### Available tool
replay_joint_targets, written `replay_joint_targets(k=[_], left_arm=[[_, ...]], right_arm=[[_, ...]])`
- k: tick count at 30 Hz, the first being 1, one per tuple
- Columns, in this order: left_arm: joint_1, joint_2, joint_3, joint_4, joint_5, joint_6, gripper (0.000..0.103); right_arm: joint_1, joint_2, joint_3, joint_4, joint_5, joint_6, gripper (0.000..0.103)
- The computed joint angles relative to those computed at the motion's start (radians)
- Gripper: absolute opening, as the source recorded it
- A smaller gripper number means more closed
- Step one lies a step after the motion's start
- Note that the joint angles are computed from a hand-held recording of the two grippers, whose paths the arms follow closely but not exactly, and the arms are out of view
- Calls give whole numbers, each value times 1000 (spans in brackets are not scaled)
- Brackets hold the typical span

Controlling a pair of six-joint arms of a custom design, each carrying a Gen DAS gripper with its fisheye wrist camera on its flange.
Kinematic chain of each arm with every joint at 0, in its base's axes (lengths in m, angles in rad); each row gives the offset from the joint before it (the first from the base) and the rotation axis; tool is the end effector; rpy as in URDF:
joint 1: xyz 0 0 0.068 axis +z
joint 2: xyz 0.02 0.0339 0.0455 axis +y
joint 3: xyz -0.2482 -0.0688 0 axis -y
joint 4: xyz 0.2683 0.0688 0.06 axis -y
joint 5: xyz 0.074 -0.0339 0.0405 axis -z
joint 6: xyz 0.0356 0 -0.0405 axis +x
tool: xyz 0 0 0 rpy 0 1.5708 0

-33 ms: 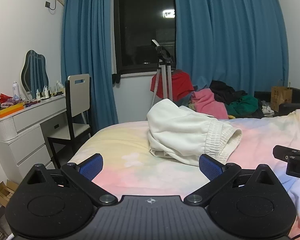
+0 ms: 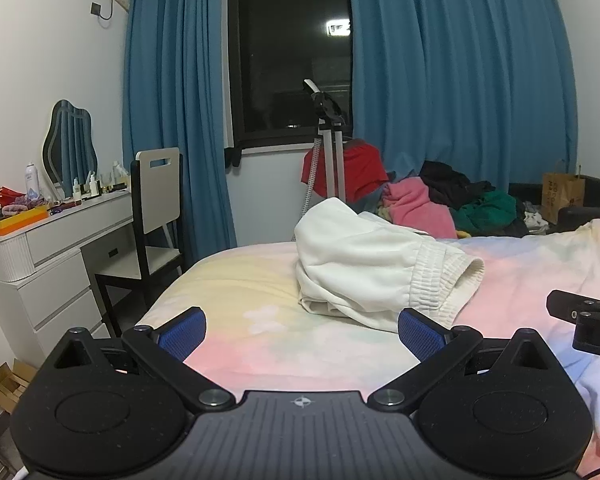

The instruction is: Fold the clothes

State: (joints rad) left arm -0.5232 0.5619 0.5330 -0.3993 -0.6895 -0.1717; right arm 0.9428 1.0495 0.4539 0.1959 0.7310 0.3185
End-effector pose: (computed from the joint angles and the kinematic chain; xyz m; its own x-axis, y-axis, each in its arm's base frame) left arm 0.1605 -0.0664 0.2558 -0.3346 0.0408 -0.9415 -0.1755 0.9789 0.1048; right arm 0.1630 0.1841 0.1888 -0.2926 -0.0062 -0.9562 -0.1574 0.9867 0.0417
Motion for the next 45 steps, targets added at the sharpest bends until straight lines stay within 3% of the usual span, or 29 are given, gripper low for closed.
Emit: replay_joint_targets(k=[6, 10, 12, 27, 34, 45], left_arm=[[-5, -3, 1, 0, -4, -8, 103], [50, -8, -7, 13, 49, 9, 103], [5, -12, -4, -3, 3, -9, 103], [-18, -46, -16, 0, -29, 2, 103], [3, -42, -22, 5, 8, 11, 103], [16, -42, -22, -2, 8, -1, 103]], right_arm=[[10, -12, -4, -6, 13, 16, 91], [7, -14, -9, 6, 14, 7, 91], [20, -19, -8, -1, 26, 3, 91], [24, -11, -4, 10, 30, 0, 91], [32, -2, 9, -22, 74, 23, 91], [8, -43, -5, -44, 20, 50, 91]])
